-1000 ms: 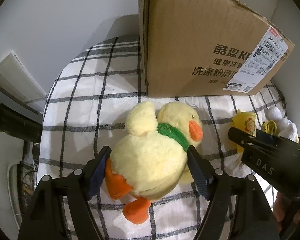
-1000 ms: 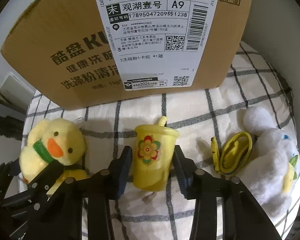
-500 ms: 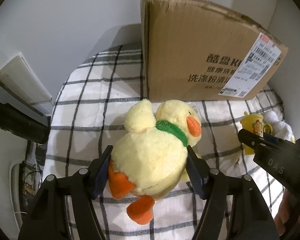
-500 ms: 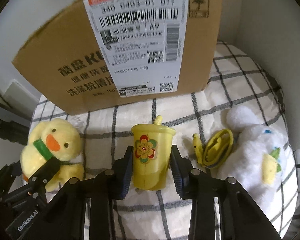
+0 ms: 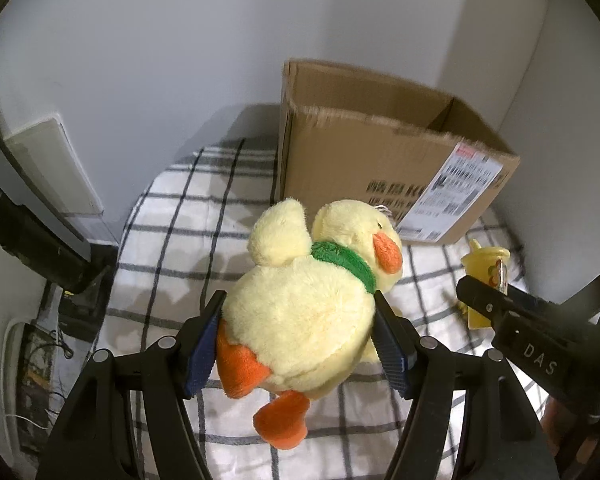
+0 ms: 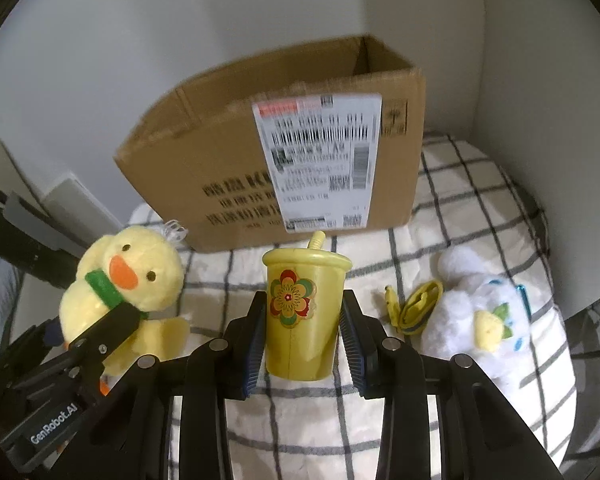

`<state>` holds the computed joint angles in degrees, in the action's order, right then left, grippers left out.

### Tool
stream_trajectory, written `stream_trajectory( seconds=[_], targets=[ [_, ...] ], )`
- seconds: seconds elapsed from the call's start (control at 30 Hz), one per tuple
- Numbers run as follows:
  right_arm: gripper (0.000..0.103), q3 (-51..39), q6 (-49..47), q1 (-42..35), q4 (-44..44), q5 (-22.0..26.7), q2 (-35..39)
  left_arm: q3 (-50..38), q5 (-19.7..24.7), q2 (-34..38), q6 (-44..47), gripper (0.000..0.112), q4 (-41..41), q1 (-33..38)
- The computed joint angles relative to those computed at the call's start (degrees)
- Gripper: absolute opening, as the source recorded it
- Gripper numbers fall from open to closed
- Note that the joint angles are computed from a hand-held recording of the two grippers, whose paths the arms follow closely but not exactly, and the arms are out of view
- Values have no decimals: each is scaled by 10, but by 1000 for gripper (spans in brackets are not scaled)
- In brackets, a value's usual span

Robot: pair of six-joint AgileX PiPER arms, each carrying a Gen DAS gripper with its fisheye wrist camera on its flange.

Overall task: Organize objects
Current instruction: 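Lift the duck with the left tool while the right tool carries the cup to the box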

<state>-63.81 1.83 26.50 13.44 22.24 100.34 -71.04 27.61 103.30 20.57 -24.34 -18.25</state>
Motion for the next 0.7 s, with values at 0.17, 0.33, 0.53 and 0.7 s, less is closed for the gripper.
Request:
stream_trajectory(
  seconds=[0.17,0.33,0.53,0.7],
  targets=[
    [36,20,-42,-9,34,-13,-43,8,-4,-32,12,68,-31,2],
    [36,23,-104,-19,87,-17,-68,3,3,-56,21,68,-50,0],
    [36,6,-147,-31,125,-15,-74,-21,0,-61,6,68,-44,-7],
    [36,-26,-184,-47,162,0,-63,-60,8,-54,-32,68,-10,-16]
  ],
)
